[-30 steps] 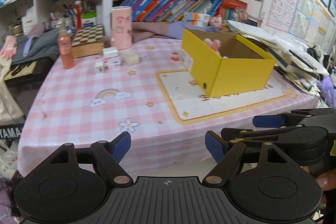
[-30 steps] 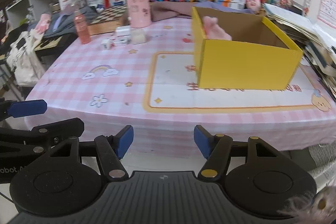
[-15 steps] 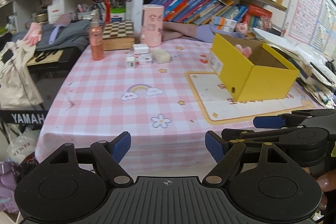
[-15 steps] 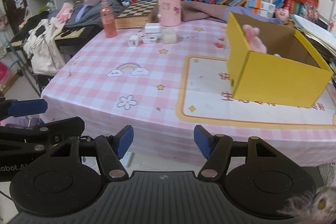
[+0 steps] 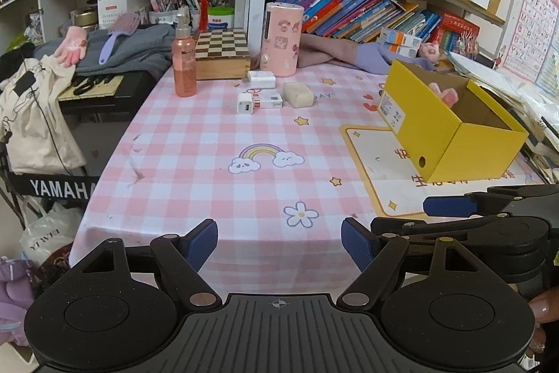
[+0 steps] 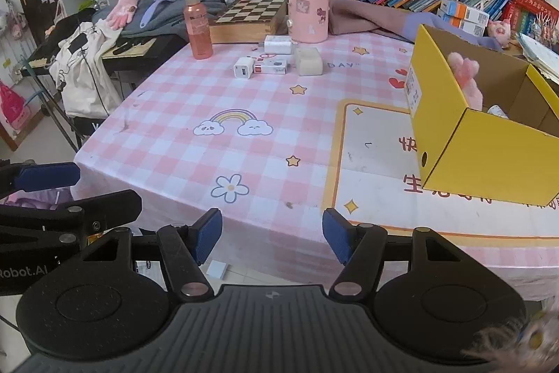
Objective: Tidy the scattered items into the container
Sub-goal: 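Lift both open tools out of the yellow box and move back, then grasp the white charger plug with the left tool while the right tool grasps the white soap bar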
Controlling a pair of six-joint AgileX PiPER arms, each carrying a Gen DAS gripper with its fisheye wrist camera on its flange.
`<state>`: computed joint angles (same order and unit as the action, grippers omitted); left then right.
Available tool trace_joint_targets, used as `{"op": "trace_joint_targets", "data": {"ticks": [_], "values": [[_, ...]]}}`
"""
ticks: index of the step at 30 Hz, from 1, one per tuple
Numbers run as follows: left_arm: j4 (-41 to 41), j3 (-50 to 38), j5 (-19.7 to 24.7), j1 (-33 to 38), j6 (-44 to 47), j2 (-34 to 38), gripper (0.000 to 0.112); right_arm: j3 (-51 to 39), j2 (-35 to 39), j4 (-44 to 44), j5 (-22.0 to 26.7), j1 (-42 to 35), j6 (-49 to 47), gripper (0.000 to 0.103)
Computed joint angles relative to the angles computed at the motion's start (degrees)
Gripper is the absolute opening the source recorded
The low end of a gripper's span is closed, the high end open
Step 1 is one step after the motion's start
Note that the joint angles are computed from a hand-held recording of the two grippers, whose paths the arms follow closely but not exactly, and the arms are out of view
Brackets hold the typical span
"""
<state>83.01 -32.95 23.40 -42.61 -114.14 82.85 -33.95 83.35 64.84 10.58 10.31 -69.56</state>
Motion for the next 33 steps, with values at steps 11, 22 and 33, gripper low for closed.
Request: {"op": "trace_joint_targets", "data": {"ticks": [11,22,33], "values": [[3.2,-6.6,-5.1,8.5,2.4,7.4,0.08,-9.6,10.0,9.1,-0.1,-0.8,-9.0,0.062],[-1.9,-18.2,-7.3,16.5,12.3,17.7,0.08,-28.5,24.4,-10.2,1.5,-1.5,10.6,0.061],[-16.8,-35.5,-6.7,21.0,32.8,30.6,0.079,-52.1,39.6,-34.3,6.7,-0.9,36.2,0.06]]}}
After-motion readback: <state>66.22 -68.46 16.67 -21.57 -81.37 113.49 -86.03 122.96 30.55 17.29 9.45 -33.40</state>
